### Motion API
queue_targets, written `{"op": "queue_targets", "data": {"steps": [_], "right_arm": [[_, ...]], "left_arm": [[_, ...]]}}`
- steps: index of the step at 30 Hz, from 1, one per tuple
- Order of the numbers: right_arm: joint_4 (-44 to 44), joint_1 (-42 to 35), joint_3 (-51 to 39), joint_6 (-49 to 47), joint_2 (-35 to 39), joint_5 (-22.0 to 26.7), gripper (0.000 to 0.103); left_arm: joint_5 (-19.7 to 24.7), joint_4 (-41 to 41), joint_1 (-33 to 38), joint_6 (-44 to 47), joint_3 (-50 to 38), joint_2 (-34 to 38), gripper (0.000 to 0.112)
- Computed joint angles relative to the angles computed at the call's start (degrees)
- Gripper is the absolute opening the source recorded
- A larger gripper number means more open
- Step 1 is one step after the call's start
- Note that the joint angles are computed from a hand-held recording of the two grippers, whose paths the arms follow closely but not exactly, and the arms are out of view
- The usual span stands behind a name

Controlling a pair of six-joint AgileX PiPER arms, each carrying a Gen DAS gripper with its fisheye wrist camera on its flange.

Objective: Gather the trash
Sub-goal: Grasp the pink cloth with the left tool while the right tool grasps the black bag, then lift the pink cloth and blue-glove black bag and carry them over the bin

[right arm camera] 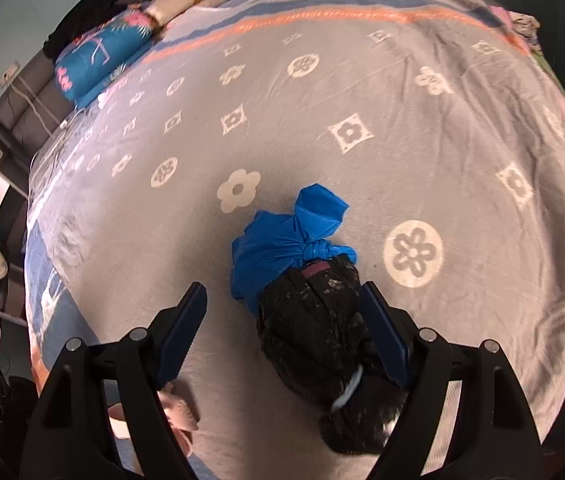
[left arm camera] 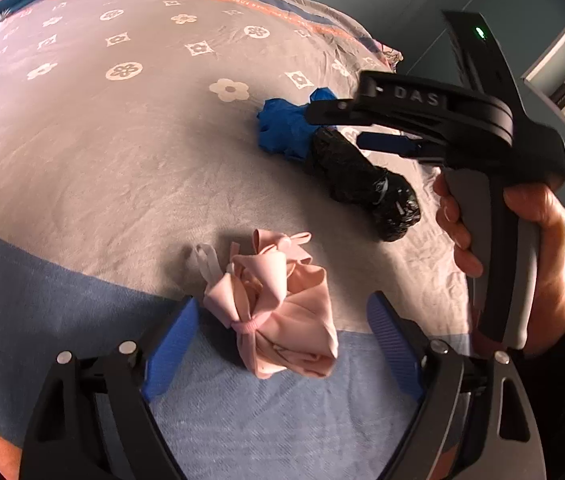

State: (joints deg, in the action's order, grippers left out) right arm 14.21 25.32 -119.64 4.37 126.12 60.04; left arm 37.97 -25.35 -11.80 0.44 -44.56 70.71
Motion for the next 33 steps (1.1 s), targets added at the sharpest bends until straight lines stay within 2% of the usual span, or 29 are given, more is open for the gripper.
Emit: {"op": "queue_targets", "data": {"steps": [5, 8, 9, 12, 14, 19, 22, 33], "right_arm": [[-3.14, 1.83, -3.68, -0.42, 3.38, 1.22, 0.073], [-4.97, 2.69, -5.32, 0.58, 5.24, 2.03, 0.064], [-5.89, 3.03, -5.66, 1.01, 5.68, 2.19, 0.058], [-8.01, 4.02, -5.77, 1.53, 6.17, 2.41, 0.049], [-9.01, 4.35, -6.2, 1.69, 6.64, 2.57, 0.046], [-9.39, 4.45, -7.48, 2.64, 7.38, 3.39, 0.023], [-8.38, 4.26, -7.57, 3.36, 7.29, 3.46, 0.017], [-4.76, 2.83, -3.57, 2.62, 1.58, 2.04, 0.012]], "left_arm": [[-0.95, 1.19, -0.52, -0.74, -0.33, 1.66, 0.064], [-1.03, 0.53, 0.11, 0.13, -0.29, 2.21, 0.049], [-0.93, -0.09, 0.32, 0.92, -0.24, 2.28, 0.042], [-0.6, -0.64, 0.17, 1.51, -0.18, 2.24, 0.032], [-0.65, 0.17, -0.6, 0.72, -0.41, 2.11, 0.028], [0.14, -1.94, -0.48, 3.0, 0.06, 0.79, 0.026], [0.81, -3.82, 0.06, 5.19, 0.35, 0.43, 0.025], [3.5, -8.88, 2.98, 10.37, 0.13, -1.51, 0.025]]}}
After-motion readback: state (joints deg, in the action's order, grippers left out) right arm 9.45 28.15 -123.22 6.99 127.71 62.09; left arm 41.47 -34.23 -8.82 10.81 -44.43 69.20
